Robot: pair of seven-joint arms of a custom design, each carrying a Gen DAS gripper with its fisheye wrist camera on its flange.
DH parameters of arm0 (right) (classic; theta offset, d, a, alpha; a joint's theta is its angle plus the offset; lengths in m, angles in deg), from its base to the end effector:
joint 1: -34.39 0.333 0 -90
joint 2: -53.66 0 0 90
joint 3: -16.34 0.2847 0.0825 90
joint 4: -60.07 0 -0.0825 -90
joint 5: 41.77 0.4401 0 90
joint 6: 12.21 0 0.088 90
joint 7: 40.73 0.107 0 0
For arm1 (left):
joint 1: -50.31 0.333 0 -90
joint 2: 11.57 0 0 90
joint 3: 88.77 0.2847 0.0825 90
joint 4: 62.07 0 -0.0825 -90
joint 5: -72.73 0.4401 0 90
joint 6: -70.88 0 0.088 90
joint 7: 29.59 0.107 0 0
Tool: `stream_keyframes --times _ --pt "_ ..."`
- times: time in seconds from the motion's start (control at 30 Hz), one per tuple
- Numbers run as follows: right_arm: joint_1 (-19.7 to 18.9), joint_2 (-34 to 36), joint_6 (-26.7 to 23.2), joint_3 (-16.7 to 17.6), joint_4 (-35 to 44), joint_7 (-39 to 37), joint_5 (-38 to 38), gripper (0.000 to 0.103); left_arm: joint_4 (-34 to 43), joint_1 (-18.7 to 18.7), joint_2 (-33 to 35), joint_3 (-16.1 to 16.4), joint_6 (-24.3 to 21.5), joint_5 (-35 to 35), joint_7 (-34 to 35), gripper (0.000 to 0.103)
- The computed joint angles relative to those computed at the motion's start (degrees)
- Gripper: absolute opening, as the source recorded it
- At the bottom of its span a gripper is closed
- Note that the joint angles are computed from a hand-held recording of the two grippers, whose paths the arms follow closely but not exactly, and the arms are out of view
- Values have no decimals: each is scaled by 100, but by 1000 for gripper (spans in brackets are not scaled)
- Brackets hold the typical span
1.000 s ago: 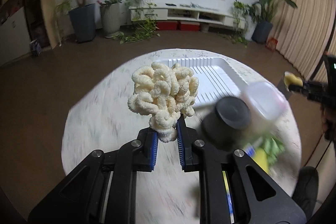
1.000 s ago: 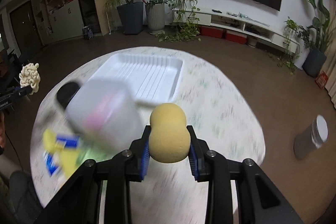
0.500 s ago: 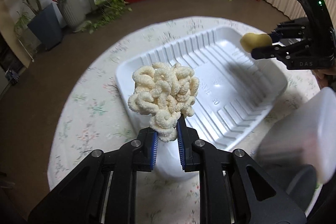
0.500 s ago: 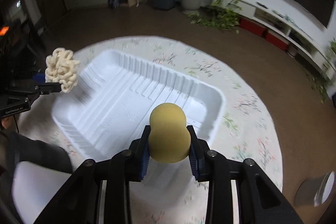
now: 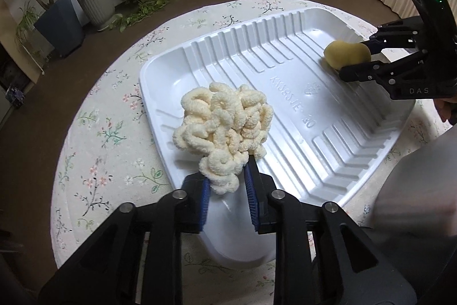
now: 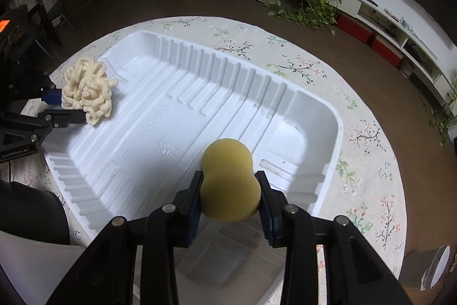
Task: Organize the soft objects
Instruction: 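Carry both items to the white tray and open both tools to release them, then return both tools from the tray to the pile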
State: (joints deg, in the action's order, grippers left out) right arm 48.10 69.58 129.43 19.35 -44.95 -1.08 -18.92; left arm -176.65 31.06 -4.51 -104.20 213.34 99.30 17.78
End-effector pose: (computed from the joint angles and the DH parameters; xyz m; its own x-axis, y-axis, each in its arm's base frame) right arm 0.6687 0.1979 0.3597 0.7799 -0.6259 0.0074 -0.5544 -0.6962 -0.4560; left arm 0.5388 -0.3719 0.3785 -0.1560 -0.9861 -0.0564 -0.8731 0.1644 -0.4590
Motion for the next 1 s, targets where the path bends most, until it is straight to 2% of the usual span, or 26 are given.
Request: stream_keyframes --times 0.07,0.13,0.2,0.27,0.5,0.7,0.9,0.97,1.0 --pt "-7 -10 10 -20 -17 74 5 54 13 6 17 -2 42 -27 3 32" --pt "-74 -76 7 23 -92 -77 193 57 -22 10 -8 -9 194 -39 22 57" --pt "-106 -151 47 46 -162 -174 340 64 -70 -5 -76 3 283 86 -66 64" --pt "-146 -280 176 62 -278 -277 540 70 -130 4 -159 14 343 119 -149 66" --pt "-394 -779 63 31 -503 -709 1515 71 -746 83 -925 36 558 237 -650 67" --pt "-498 -1497 45 -149 -1116 -995 2004 73 -1761 28 -2048 -43 867 186 -1315 70" --pt "-578 -2382 41 -387 -2117 -1159 2296 78 -2776 -257 -3206 -229 886 20 -2008 71" --pt "-591 -2666 13 -477 -2443 -1168 2367 79 -3178 -424 -3628 -291 978 -87 -2365 81" --pt "-605 -2869 -51 -542 -2663 -1166 2456 84 -3313 -464 -3789 -359 969 -70 -2557 94"
